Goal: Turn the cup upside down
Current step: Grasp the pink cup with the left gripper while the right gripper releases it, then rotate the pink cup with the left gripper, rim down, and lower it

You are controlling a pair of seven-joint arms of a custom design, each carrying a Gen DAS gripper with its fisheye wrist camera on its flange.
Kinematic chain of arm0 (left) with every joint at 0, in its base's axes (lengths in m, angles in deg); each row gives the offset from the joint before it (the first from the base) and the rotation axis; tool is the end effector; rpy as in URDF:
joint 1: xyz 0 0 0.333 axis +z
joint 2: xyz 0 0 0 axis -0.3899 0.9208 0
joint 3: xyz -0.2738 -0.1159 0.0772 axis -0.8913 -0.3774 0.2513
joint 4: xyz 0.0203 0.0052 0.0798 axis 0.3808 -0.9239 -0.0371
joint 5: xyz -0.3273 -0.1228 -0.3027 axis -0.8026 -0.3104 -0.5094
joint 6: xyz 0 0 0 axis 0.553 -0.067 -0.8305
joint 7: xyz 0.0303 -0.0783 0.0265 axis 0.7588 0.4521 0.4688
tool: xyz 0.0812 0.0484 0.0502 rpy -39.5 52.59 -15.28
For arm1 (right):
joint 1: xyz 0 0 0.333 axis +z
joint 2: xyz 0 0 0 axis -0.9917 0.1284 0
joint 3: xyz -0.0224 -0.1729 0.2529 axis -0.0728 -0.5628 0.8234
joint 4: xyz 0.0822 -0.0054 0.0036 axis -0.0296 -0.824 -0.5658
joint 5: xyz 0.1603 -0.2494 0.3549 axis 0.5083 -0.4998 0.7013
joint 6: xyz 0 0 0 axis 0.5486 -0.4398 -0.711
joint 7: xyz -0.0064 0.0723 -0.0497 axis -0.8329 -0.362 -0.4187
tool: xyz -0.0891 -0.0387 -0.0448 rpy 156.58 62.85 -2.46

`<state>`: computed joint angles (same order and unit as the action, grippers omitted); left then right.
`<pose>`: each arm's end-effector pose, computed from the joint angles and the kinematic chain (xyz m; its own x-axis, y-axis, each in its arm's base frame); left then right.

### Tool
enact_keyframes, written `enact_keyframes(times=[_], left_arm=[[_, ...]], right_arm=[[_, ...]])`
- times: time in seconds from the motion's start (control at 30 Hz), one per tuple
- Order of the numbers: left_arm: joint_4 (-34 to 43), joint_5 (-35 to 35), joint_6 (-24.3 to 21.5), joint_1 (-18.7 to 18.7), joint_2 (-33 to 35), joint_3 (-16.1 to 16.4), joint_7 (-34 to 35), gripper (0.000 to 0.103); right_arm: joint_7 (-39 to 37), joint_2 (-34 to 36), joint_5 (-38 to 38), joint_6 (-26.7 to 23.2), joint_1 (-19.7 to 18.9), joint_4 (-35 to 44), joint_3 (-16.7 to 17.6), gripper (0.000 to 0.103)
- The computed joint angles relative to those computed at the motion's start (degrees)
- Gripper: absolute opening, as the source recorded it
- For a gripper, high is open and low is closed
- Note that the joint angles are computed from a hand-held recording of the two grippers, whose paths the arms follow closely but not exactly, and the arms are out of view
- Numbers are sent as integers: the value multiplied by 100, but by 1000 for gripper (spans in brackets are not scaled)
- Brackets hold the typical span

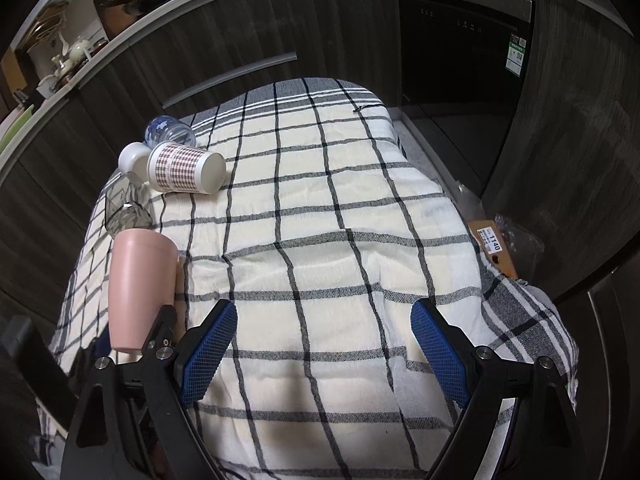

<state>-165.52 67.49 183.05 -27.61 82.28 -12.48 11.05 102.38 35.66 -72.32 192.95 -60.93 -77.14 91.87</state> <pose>0.6345 -0.2119 0.4129 -0.3374 -0.9408 0.0335 -0.6461 0.2055 -0.7351 0.5880 0.3044 0.4733 -0.4464 -0.8800 -0.1622 -0.7148 0.4597 -0.5270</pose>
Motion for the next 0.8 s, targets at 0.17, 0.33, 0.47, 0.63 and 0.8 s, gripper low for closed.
enact_keyframes(times=[0.17,0.33,0.47,0.63,0.8], left_arm=[[35,228,-27,-49,6,72,-154,67],[38,245,6,-5,-107,99,-243,66],[102,-269,-164,89,-270,51,139,66],[294,-457,-846,11,-490,272,407,66],[887,-463,-2316,-22,-476,461,646,66]], right_arm=[[-6,-16,-16,59,3,-22,0,89],[-217,91,184,40,12,131,-5,89],[-381,166,164,30,71,356,-19,89],[-385,154,-66,8,152,597,-6,89],[-618,242,181,-83,207,877,11,89]])
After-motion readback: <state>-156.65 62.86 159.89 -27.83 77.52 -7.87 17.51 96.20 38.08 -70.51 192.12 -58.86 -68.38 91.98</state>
